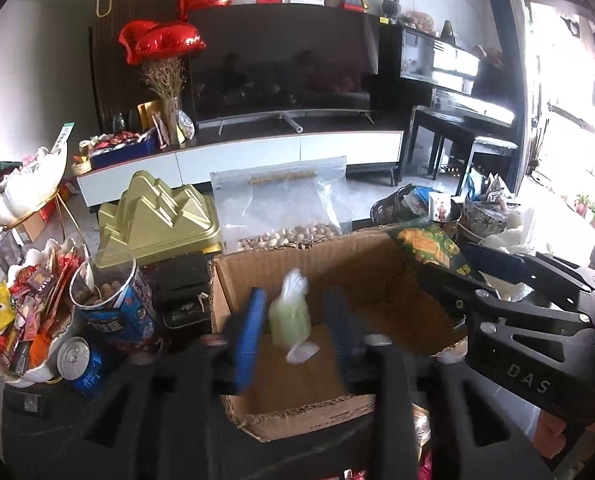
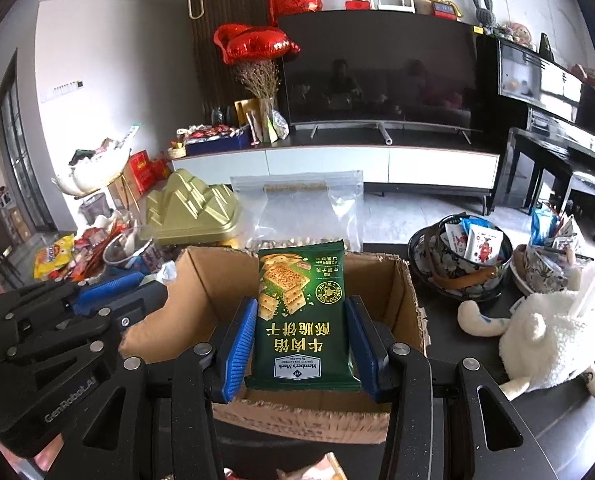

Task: Organize snacks
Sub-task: 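Open the left tool over the box while the right releases the cracker bag inside, then move both open tools back down to the snack pile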

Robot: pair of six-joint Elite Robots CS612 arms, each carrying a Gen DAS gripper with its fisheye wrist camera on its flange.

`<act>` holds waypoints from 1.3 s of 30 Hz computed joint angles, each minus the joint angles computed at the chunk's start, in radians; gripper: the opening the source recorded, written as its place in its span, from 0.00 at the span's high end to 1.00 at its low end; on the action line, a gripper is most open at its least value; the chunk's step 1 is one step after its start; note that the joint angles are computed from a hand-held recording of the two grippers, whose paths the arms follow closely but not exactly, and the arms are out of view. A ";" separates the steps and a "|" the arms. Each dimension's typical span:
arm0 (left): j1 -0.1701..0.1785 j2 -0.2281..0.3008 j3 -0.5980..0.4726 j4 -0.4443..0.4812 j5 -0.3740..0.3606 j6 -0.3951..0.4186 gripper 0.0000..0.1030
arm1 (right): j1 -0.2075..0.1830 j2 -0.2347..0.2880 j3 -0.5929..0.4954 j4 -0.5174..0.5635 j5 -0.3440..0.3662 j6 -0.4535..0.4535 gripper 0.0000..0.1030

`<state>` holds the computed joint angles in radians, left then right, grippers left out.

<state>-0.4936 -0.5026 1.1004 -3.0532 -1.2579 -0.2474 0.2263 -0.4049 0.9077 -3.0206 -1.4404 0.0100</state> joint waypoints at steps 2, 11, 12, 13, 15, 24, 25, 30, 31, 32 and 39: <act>-0.002 -0.002 0.006 -0.001 0.014 -0.001 0.58 | 0.002 0.003 0.001 -0.012 -0.020 0.000 0.43; -0.008 -0.061 0.108 -0.031 0.009 -0.089 0.51 | 0.004 -0.042 0.091 -0.080 -0.024 -0.005 0.42; -0.010 -0.068 0.120 -0.036 0.016 -0.092 0.50 | 0.004 -0.049 0.104 -0.088 -0.020 -0.005 0.42; -0.014 -0.077 0.135 -0.042 0.030 -0.094 0.49 | 0.004 -0.053 0.112 -0.095 -0.016 -0.006 0.42; -0.019 -0.092 0.165 -0.067 0.041 -0.092 0.47 | 0.005 -0.069 0.141 -0.116 -0.014 -0.006 0.42; -0.047 -0.171 0.304 -0.132 0.126 -0.093 0.42 | 0.012 -0.138 0.277 -0.211 0.036 -0.003 0.42; -0.048 -0.178 0.317 -0.144 0.125 -0.094 0.42 | 0.013 -0.145 0.291 -0.220 0.040 -0.001 0.42; -0.058 -0.205 0.380 -0.210 0.146 -0.086 0.39 | 0.019 -0.175 0.356 -0.280 0.040 0.009 0.42; -0.062 -0.208 0.391 -0.222 0.155 -0.080 0.38 | 0.020 -0.178 0.364 -0.287 0.039 0.012 0.42; -0.065 -0.213 0.403 -0.233 0.163 -0.076 0.38 | 0.022 -0.184 0.378 -0.300 0.043 0.015 0.42; -0.085 -0.238 0.483 -0.301 0.198 -0.086 0.34 | 0.027 -0.208 0.448 -0.347 0.068 0.009 0.42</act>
